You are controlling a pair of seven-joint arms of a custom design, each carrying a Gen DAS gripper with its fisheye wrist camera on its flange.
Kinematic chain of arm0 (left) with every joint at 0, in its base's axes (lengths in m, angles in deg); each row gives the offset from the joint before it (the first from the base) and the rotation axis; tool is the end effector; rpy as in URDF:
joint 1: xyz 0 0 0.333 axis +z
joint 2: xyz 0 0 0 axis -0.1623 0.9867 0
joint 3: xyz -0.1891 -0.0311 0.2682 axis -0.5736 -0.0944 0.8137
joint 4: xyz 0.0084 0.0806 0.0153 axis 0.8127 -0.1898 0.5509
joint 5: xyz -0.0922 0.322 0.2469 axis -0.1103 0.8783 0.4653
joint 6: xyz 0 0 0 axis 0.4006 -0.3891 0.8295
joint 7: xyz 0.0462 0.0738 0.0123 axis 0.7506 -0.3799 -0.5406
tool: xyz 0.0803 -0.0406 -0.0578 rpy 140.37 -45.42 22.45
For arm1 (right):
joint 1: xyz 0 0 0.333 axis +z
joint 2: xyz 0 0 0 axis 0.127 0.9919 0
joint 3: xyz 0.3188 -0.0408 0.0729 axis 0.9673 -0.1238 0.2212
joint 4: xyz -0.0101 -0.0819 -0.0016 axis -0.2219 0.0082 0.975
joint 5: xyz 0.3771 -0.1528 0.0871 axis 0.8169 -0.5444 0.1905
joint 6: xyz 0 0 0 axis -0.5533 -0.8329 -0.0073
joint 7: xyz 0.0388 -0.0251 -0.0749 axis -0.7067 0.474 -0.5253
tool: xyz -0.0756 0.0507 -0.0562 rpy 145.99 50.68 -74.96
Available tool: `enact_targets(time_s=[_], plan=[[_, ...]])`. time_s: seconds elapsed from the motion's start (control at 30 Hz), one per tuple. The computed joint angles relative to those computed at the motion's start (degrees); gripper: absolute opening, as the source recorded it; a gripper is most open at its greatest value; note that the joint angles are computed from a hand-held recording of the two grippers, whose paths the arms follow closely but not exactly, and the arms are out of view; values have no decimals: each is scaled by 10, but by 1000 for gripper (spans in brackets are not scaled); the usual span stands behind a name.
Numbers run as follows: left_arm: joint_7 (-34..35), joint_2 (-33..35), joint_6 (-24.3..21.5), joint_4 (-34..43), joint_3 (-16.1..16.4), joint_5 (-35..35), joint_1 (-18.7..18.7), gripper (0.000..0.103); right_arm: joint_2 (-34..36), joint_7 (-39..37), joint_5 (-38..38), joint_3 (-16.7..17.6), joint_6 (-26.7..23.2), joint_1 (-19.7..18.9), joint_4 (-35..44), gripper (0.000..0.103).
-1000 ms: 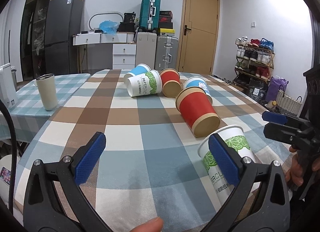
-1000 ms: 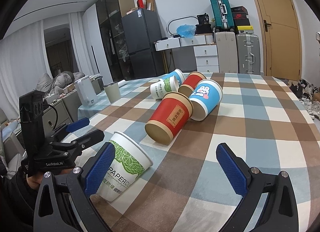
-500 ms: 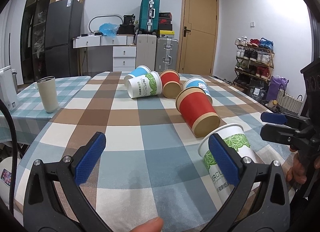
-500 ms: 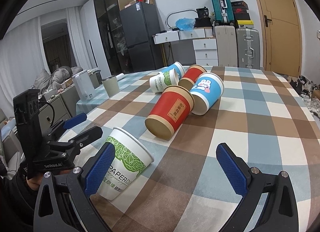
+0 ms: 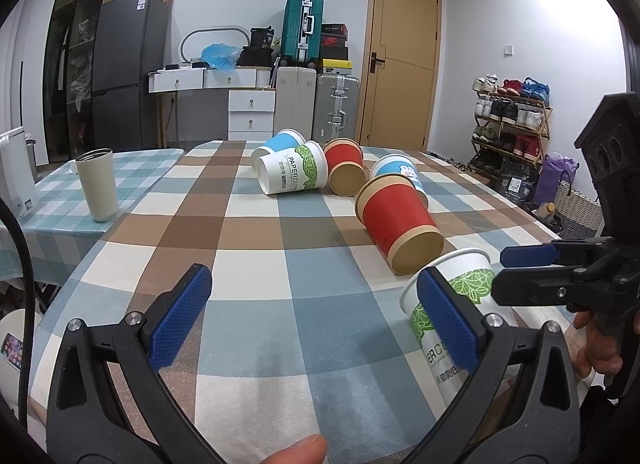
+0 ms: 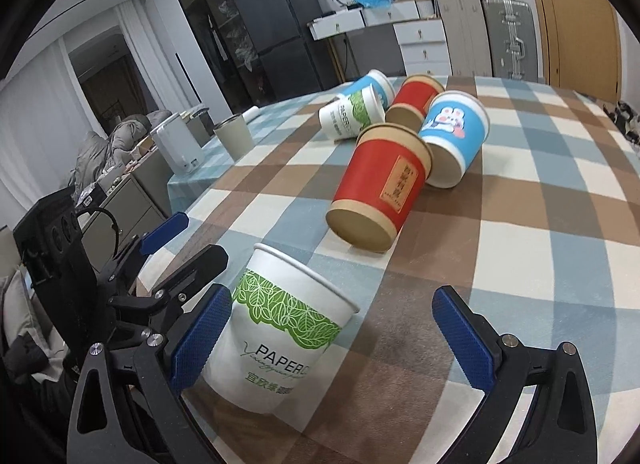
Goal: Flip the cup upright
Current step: 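Close the right tool around the white cup's body, then rotate the white cup with the right tool until its open rim faces up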
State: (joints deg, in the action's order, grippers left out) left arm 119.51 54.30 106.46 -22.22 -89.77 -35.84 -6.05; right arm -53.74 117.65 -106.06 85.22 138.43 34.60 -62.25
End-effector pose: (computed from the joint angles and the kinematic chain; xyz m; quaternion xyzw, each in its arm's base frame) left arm 0.7138 -0.1276 0.5307 -0.3705 0.7540 -0.5070 0.1929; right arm 0.6799 0.3258 0.5186 -0.5789 0.6985 -0.1918 0.3744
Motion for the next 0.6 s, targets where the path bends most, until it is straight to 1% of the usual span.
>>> enact_targets(time_s=[0.17,0.3,0.43,0.5,0.57,0.6], plan=[[-1,0,2,-1,0,1,1,102,14,-55,80,41,-16,-34,21,103],[-5,1,2,0,1,1,2,102,28,-103,149,66,-26,-55,38,101],[-7,1,0,0,1,2,3,102,39,-151,214,88,-30,-73,51,96],[-4,1,2,0,1,1,3,102,43,-179,254,104,-26,-86,53,91],[-5,1,2,0,1,2,3,102,44,-207,293,119,-20,-97,52,82],[-6,1,1,0,1,2,3,102,44,-222,312,127,-18,-103,52,80]])
